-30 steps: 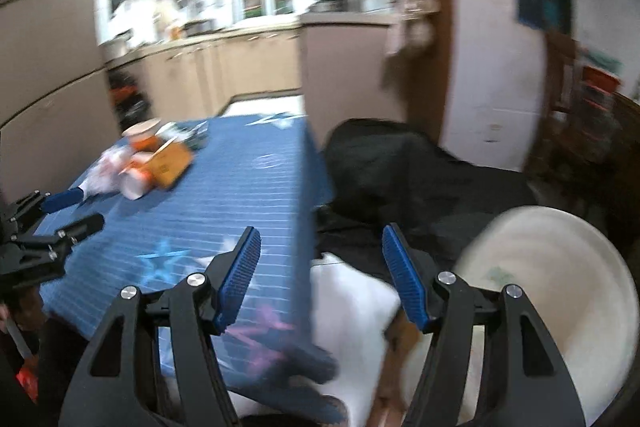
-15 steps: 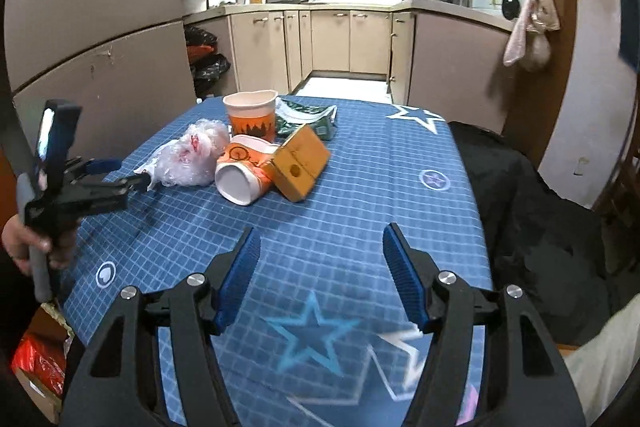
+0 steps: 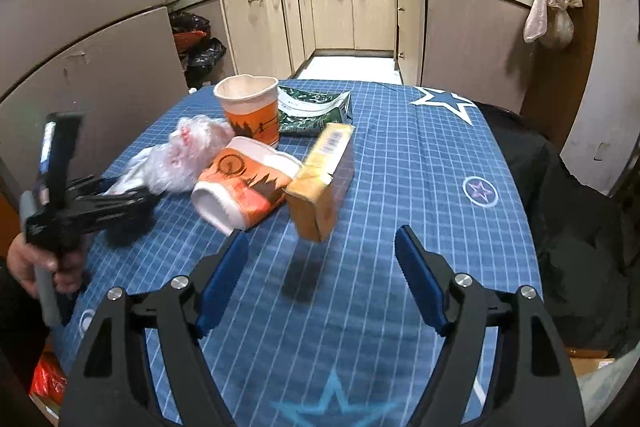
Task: Collect trash
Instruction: 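Grasp the white alcohol wipes pack with the left tool while the right tool grasps the gold cigarette box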
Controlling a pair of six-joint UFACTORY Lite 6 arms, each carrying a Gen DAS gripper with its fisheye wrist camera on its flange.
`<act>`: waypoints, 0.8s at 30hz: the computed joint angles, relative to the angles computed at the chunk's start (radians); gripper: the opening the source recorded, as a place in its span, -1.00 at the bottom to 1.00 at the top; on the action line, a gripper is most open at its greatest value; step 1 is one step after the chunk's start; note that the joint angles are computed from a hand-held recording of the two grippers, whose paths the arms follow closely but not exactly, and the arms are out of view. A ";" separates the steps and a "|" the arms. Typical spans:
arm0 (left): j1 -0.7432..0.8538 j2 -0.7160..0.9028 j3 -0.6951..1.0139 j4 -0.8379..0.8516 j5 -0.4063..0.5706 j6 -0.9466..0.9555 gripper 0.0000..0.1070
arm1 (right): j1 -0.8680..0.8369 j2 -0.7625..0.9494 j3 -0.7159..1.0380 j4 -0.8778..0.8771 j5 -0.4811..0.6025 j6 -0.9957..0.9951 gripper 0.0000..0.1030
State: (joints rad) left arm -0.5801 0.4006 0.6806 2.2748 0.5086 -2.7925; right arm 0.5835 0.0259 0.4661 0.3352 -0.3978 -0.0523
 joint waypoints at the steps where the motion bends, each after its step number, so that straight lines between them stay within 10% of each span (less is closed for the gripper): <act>1: -0.007 -0.031 -0.044 0.005 0.014 -0.027 0.14 | -0.016 0.027 0.025 -0.045 0.001 0.039 0.51; 13: -0.104 -0.365 -0.404 -0.058 0.096 -0.173 0.12 | -0.114 0.349 0.366 -0.376 0.113 0.396 0.51; 18: -0.218 -0.454 -0.451 -0.198 0.117 -0.139 0.12 | -0.112 0.407 0.394 -0.378 0.138 0.412 -0.46; 24: -0.419 -0.521 -0.480 -0.510 0.225 0.024 0.12 | -0.129 0.313 0.254 -0.459 0.031 0.506 -0.51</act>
State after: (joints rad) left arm -0.9995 -0.1203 0.2003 1.7653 0.7332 -2.7683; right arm 0.4548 0.3387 0.7205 -0.1234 -0.3664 0.4536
